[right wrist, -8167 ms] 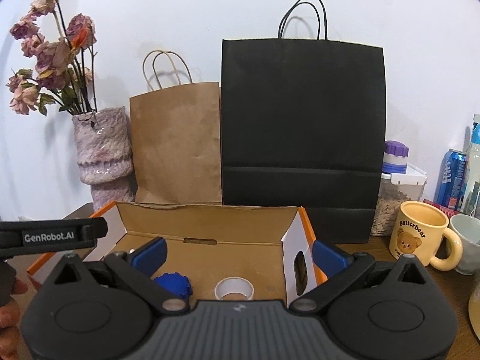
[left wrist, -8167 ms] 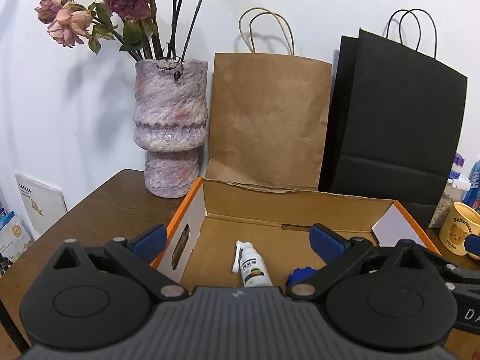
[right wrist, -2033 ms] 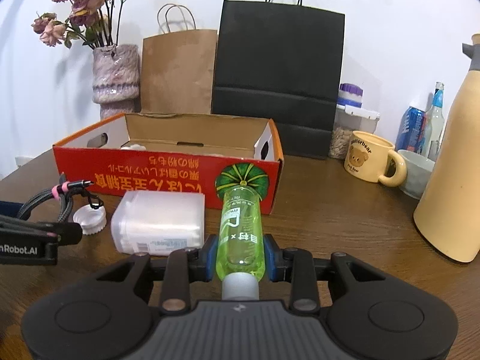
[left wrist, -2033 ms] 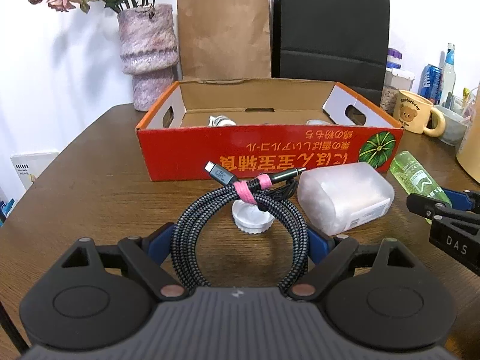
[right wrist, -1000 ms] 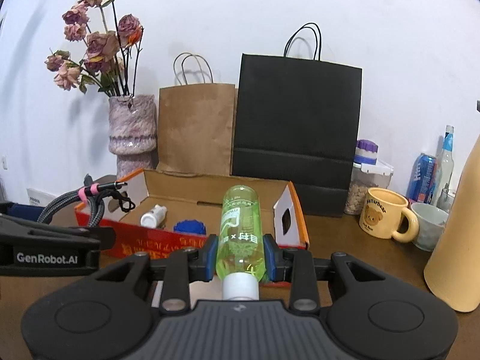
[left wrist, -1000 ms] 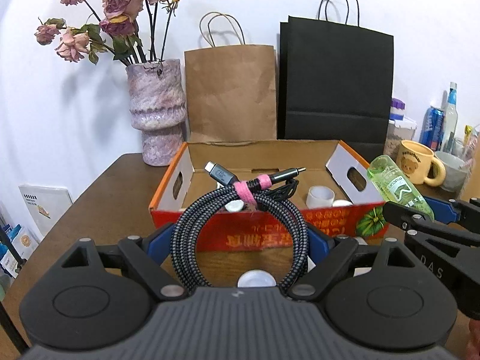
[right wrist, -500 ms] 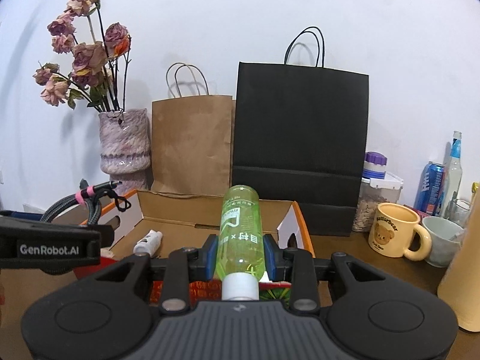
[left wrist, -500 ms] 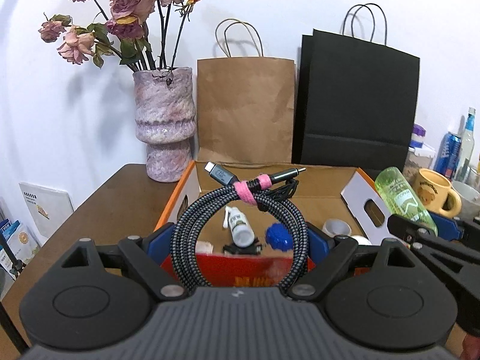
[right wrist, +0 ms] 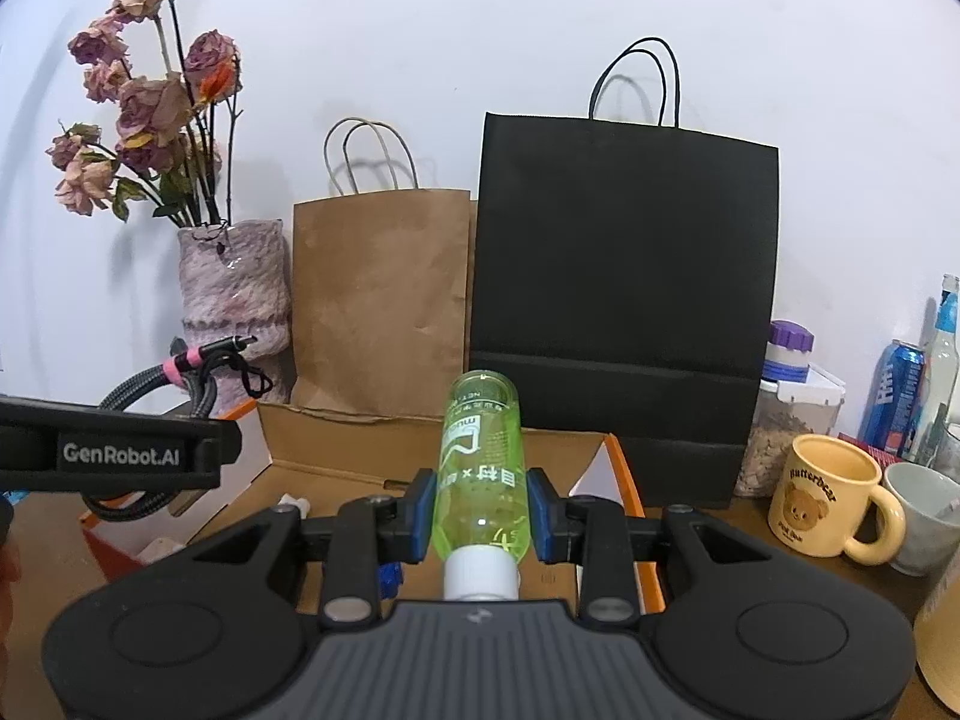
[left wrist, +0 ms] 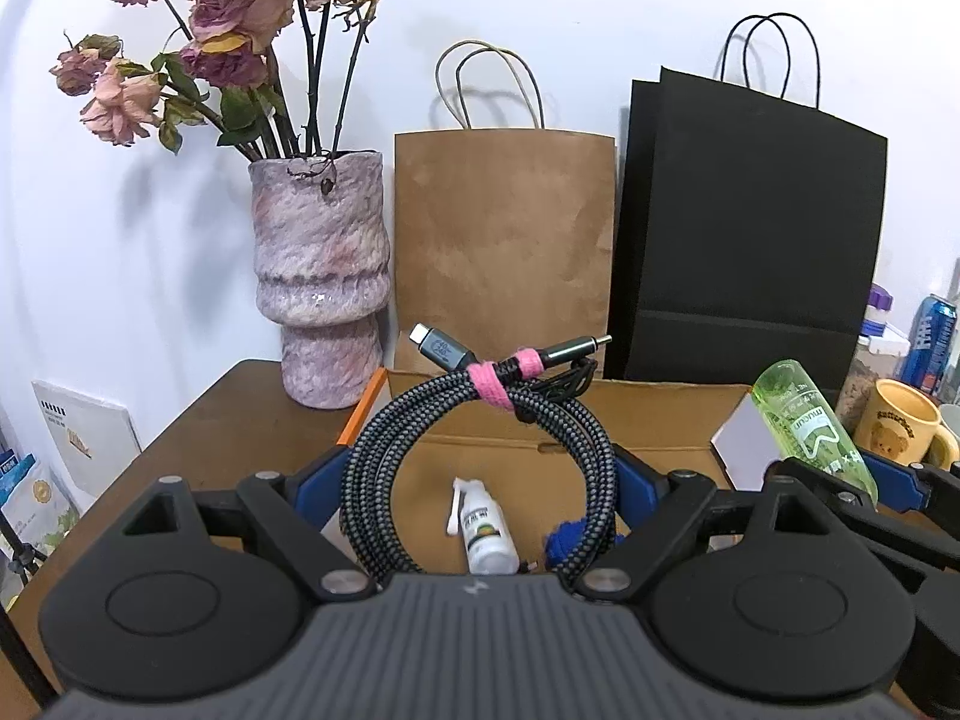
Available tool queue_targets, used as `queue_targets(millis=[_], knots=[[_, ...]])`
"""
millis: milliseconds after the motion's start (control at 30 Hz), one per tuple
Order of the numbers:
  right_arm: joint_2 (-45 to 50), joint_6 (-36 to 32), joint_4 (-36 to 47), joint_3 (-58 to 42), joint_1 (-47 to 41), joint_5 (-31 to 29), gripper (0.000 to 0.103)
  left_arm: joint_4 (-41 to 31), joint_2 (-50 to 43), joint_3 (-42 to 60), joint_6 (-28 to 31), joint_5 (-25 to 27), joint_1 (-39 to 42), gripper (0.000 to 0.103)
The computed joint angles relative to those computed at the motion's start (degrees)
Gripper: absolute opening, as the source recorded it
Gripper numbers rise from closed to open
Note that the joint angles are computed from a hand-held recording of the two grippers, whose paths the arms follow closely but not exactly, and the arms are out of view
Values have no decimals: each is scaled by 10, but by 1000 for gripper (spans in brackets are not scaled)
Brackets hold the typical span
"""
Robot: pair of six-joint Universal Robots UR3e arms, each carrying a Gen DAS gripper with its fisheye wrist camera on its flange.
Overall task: Organize rigid objects
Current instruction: 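Carry the black cable and green spray bottle with both tools over the box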
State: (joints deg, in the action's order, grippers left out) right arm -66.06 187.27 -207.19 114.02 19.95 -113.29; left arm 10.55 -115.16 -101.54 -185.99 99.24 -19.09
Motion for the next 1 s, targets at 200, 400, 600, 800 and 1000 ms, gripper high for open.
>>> queue_targets(millis=[200, 400, 600, 800, 1000], knots=[[26, -13, 13, -41, -18, 20, 30, -20, -41, 58, 3, 9, 1, 88], [51, -23, 26, -73, -36, 34, 30, -45, -80, 114, 9, 13, 4, 88], [74, -27, 44, -103, -50, 47, 30, -66, -111, 156, 14, 13, 9, 88], [94, -35, 62, -130, -52, 49, 30, -75, -134, 182, 20, 15, 11, 88], [88, -33, 98, -135, -58, 58, 31, -83, -147, 199, 29, 19, 11, 96]])
